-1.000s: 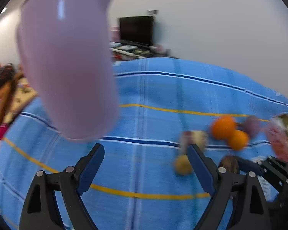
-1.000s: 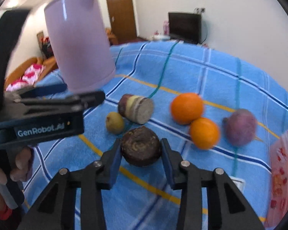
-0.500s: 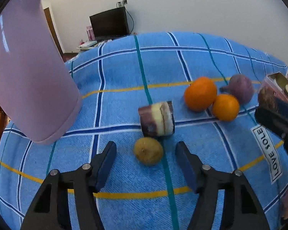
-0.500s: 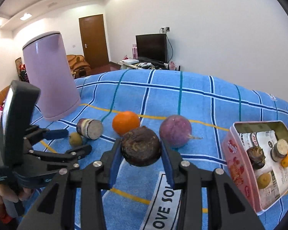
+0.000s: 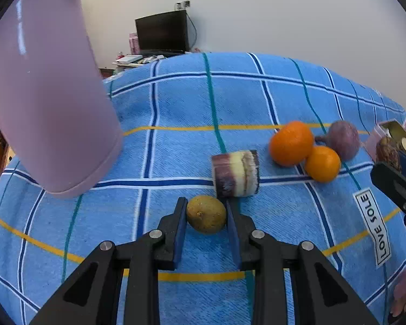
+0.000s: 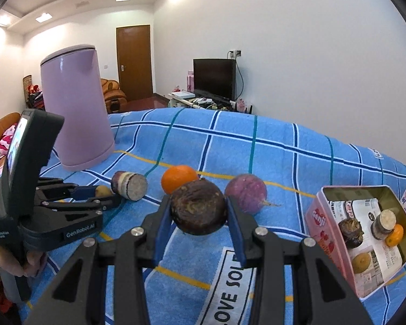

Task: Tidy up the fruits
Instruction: 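Grasp a dark taro with the right tool while the left tool grasps a small potato, then carry the potato and taro over the pink tin box and open both tools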

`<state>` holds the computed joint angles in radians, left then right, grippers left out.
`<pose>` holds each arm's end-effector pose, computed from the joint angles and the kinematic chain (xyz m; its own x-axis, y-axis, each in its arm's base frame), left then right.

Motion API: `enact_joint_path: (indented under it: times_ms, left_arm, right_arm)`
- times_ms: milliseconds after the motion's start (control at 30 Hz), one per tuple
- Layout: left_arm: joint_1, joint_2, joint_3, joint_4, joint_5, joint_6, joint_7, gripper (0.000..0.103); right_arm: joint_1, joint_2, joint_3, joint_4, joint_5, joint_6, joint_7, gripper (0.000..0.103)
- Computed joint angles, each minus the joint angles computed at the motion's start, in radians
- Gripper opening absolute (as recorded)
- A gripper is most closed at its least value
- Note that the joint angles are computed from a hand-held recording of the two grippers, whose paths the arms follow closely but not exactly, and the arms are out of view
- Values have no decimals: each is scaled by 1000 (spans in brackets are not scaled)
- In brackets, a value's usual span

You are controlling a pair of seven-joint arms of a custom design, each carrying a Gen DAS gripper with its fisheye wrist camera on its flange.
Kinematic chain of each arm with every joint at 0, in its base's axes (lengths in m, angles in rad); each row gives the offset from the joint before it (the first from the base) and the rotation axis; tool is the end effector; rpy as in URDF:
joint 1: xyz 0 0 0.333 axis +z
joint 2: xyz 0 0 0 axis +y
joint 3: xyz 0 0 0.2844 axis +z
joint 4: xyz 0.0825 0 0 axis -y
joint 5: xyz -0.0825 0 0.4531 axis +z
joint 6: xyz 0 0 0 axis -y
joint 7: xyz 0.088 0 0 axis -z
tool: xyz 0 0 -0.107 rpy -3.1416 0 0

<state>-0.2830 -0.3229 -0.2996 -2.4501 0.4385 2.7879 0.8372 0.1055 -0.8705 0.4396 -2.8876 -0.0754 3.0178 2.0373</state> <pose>0.4493 -0.3190 0.4159 -0.2276 -0.9738 -0.0002 -0.7332 0.1715 -0.6580 0.3733 0.2060 0.4451 0.1683 -0.9857 0.0116 -0.5365 -0.1014 -0.8378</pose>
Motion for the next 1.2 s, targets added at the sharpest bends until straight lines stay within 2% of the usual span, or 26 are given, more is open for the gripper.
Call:
enact_joint_path:
  times_ms: [267,433,500,567,600,667,767,933,1033,1167,1200]
  left_arm:
    - [89,-68,-52,-44,120,85,-191,30]
    - [224,-136,-158,-86,263,275,-381,30]
    - [329,-173,-244,-99,297,385,-458,30]
    - [407,-203,-317,-109,280,458,-479,30]
    - [460,-232,-376,-113,261,477,-494,30]
    - [511,-256,-433,-110,230,485,-489,30]
    - [545,-267,-471,-115,181,531,-476,30]
    - [594,-267,-517,-138,82,688,-428,30]
    - [631,-303,-580,-143,7,695,-388,30]
    - [623,-323,-616,-129,-51,590,-348,30]
    - [639,-345,-650,-117,-71,542,-340,30]
  right_arm:
    - [-33,-24,29,-9,-7,7,36,43]
    - [-42,-37,39,-16,-9,14,53,43]
    - [-54,-49,54,-19,-12,17,65,43]
    - [-62,-60,62,-23,-15,22,73,43]
    - [-63,-64,62,-26,-15,26,77,43]
    - [-69,-70,65,-30,-14,32,83,43]
    - [-86,-94,84,-40,-13,41,99,43]
    - [-125,-151,131,-62,-17,65,133,43]
    - [-129,-168,132,-72,-15,84,134,43]
    - [-123,-154,106,-72,-8,89,104,43]
    - [-119,-153,95,-74,-5,89,93,43]
